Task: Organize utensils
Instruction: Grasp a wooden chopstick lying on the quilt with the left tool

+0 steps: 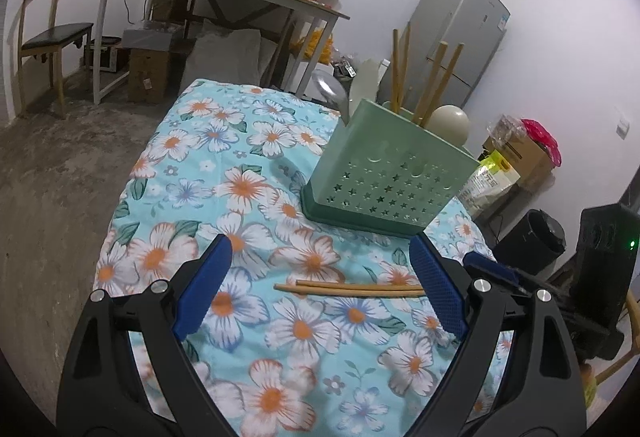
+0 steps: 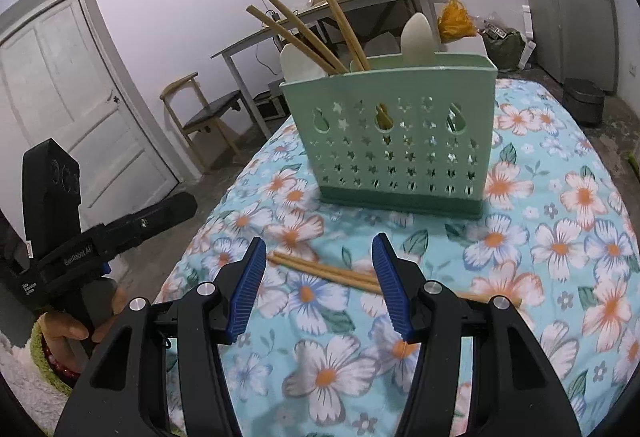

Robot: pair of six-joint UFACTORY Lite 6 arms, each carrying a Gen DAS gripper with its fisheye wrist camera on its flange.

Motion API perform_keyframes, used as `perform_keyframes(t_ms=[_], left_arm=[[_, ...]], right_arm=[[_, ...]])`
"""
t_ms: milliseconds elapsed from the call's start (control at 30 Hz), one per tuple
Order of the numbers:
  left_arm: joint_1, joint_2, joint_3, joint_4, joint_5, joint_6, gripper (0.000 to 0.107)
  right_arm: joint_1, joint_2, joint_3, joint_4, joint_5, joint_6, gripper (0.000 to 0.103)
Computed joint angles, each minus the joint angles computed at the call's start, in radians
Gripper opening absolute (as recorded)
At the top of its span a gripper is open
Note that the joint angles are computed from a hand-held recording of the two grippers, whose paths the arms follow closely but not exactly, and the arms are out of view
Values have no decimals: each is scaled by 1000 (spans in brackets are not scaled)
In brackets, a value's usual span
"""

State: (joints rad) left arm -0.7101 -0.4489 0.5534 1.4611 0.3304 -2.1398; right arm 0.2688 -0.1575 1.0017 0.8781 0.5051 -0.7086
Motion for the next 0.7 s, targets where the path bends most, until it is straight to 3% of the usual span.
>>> perform_keyframes(t_ms=[367, 567, 700], left_arm=[[-333, -37, -7, -82, 315, -74, 86], [-463, -48, -19, -113, 432, -118, 86], [-500, -41, -20, -122, 459, -133, 86]], right_arm=[[-42, -203, -175, 28, 55, 3, 54], [-25, -295, -244, -1, 62, 50, 54], [-29, -336, -281, 2, 70, 56, 54]])
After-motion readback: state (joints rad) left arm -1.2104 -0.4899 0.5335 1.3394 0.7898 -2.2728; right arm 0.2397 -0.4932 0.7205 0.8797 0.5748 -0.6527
